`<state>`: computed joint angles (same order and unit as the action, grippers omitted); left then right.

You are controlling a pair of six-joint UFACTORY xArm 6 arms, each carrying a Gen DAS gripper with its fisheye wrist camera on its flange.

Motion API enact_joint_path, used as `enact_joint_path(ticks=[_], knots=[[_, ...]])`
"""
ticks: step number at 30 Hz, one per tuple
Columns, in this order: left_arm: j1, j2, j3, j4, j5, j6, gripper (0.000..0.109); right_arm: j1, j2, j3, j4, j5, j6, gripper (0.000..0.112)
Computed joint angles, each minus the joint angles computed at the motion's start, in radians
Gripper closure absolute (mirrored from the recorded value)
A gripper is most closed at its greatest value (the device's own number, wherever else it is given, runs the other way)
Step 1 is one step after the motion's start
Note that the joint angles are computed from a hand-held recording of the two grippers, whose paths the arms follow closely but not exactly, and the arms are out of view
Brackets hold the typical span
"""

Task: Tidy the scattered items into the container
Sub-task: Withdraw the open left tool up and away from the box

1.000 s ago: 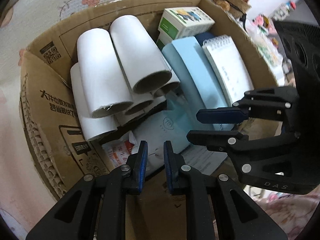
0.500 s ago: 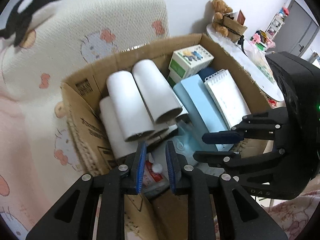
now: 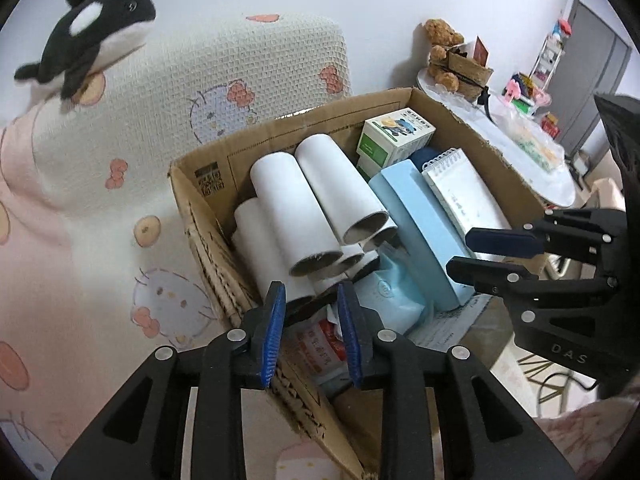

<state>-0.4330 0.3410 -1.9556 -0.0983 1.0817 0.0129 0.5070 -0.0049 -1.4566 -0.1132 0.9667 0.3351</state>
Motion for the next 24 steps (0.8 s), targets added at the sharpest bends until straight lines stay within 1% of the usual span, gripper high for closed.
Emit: enact_joint_path(ticks=[2,4,5,7,9,12,13,14,15,16,17,18,20,22,23,24], knots=[[0.001,-0.024,0.037,-0.003,-0.023,0.008,0.079,0.009,0.007,-0.007,-0.009,0.003,0.022,0.09],[0.003,-0.066,0.099,-0.004,-0.067,0.024,0.079,0.023,0.039,-0.05,-0.031,0.034,0.047,0.09],[0.007,-0.092,0.141,-0.019,-0.096,0.041,0.079,0.029,0.038,-0.057,-0.044,0.056,0.059,0.09],[0.014,-0.12,0.182,-0.044,-0.117,0.064,0.079,0.028,0.025,-0.046,-0.059,0.067,0.069,0.09],[0.02,-0.147,0.214,-0.059,-0.139,0.078,0.079,0.051,0.011,-0.051,-0.123,0.1,0.118,0.09],[0.018,-0.195,0.269,-0.034,-0.201,0.08,0.079,0.086,-0.005,-0.053,-0.2,0.127,0.165,0.089],[0.016,-0.211,0.287,-0.022,-0.225,0.082,0.079,0.093,-0.008,-0.054,-0.21,0.127,0.169,0.089],[0.016,-0.222,0.296,-0.011,-0.239,0.085,0.078,0.104,-0.01,-0.058,-0.231,0.128,0.179,0.085],[0.017,-0.224,0.289,-0.006,-0.236,0.09,0.076,0.111,-0.013,-0.062,-0.247,0.132,0.187,0.079],[0.019,-0.211,0.252,-0.001,-0.196,0.099,0.072,0.119,-0.014,-0.067,-0.271,0.135,0.196,0.076],[0.019,-0.187,0.191,0.022,-0.135,0.103,0.071,0.127,-0.015,-0.076,-0.299,0.142,0.208,0.065],[0.019,-0.168,0.138,0.044,-0.092,0.104,0.07,0.131,-0.017,-0.08,-0.318,0.142,0.216,0.053],[0.019,-0.139,0.053,0.077,-0.031,0.103,0.065,0.136,-0.023,-0.095,-0.321,0.143,0.213,0.045],[0.016,-0.123,-0.011,0.1,0.002,0.112,0.054,0.129,-0.026,-0.108,-0.287,0.131,0.176,0.043],[0.016,-0.114,-0.048,0.103,0.019,0.114,0.052,0.13,-0.027,-0.119,-0.281,0.125,0.158,0.04],[0.017,-0.097,-0.099,0.096,0.055,0.115,0.048,0.134,-0.026,-0.129,-0.286,0.127,0.147,0.038]])
